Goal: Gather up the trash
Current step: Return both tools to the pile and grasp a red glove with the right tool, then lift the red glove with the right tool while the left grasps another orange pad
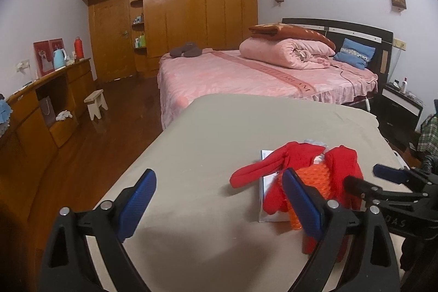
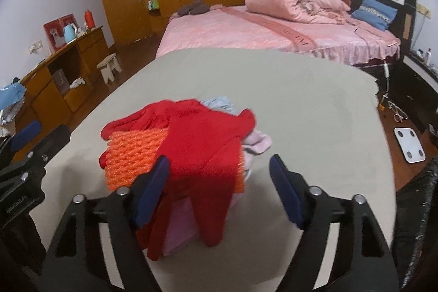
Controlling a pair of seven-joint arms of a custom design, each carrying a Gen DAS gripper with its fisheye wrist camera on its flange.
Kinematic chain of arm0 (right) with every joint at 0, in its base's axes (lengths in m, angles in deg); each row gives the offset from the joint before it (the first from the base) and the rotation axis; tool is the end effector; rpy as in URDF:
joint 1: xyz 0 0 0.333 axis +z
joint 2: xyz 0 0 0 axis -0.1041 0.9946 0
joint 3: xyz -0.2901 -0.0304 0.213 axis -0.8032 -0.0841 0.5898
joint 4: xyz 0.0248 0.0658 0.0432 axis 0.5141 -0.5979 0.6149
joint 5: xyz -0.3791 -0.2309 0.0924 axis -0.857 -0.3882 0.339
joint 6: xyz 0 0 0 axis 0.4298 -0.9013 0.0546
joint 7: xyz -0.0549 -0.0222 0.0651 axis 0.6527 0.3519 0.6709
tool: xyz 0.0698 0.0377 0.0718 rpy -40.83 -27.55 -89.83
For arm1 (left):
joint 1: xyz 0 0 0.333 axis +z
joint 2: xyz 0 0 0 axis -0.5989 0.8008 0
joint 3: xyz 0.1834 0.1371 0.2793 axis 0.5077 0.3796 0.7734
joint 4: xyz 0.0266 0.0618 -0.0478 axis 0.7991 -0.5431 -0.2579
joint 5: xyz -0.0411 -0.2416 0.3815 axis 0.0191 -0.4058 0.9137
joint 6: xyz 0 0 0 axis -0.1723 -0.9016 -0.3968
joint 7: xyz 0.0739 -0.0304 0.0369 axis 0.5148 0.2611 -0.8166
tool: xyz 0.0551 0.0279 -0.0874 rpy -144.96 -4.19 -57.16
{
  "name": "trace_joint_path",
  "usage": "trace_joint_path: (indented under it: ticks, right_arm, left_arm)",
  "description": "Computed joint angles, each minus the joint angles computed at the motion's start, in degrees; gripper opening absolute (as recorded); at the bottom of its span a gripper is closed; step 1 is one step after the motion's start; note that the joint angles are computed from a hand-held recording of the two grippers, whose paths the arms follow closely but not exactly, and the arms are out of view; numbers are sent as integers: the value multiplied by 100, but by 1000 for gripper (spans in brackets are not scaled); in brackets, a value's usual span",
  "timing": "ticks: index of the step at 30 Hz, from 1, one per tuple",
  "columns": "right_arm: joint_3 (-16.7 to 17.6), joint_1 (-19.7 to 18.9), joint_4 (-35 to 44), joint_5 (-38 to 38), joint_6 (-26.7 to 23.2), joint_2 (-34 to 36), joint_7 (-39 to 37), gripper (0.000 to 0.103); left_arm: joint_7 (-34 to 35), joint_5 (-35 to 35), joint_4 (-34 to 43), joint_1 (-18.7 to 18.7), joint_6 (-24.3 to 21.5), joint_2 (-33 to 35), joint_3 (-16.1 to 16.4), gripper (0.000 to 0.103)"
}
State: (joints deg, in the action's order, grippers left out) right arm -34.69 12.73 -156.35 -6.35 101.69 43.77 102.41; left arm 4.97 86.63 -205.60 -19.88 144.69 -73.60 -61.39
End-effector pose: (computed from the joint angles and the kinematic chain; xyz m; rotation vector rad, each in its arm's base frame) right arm 0.4470 0.3482 0.4849 -1.7625 1.6296 -0.5439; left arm 0.4156 -0.2183 0.5115 -1.5467 1.6422 -0.8933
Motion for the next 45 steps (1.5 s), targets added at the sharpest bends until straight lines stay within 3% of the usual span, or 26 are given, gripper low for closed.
trace_joint_path:
  ticks: [3, 6, 9, 18, 20, 21, 22, 25, 27, 31, 35, 40, 45]
  right_arm:
    - [-131, 141, -11, 472, 158, 73, -493, 45]
    - [-229, 239, -103, 936, 280, 27, -988, 15]
    - [-171, 138, -193, 1055, 327, -101, -1157, 4]
    - [21, -130, -398, 1260, 330, -413, -1388, 3]
    - [74, -171, -398, 1324, 360, -404, -1355, 7]
    - [75, -158, -389, 1388, 357, -392, -1375, 17]
    - [103, -166, -368, 1405, 350, -379, -1359, 35]
    - [342, -360, -303, 1068, 327, -373, -963, 57]
    - [445, -430, -235, 824, 255, -342, -724, 67]
    - [370, -269, -79, 680, 129, -149, -601, 76]
    - [233, -58, 102, 569, -192, 67, -546, 75]
    - [-81, 204, 8, 885, -121, 54, -884, 36]
    - [-146, 108, -340, 1179, 105, -355, -1093, 14]
  left_arm:
    - [14, 4, -11, -5, 32, 28, 24, 91]
    - [35, -18, -10, -43, 61, 78, 48, 91]
    - [29, -44, -22, -77, 71, 72, 23, 91]
    - [57, -129, -33, -261, 45, 63, 36, 91]
    - [58, -114, -25, -236, 43, 57, 18, 91]
    - [51, -103, -25, -212, 28, 40, -7, 91]
    - [41, -99, -23, -198, 10, 31, -18, 91]
    - [-14, -85, -35, -145, -15, -12, -32, 91]
    - [-86, -69, -44, -52, -26, -69, -83, 91]
    - [-164, -38, -59, 34, -49, -107, -93, 91]
    - [-223, -16, -64, 46, -84, -101, -73, 91]
    - [-225, 28, -77, -4, -40, -67, -14, 91]
    - [-156, 9, -72, -139, 28, 20, 50, 91]
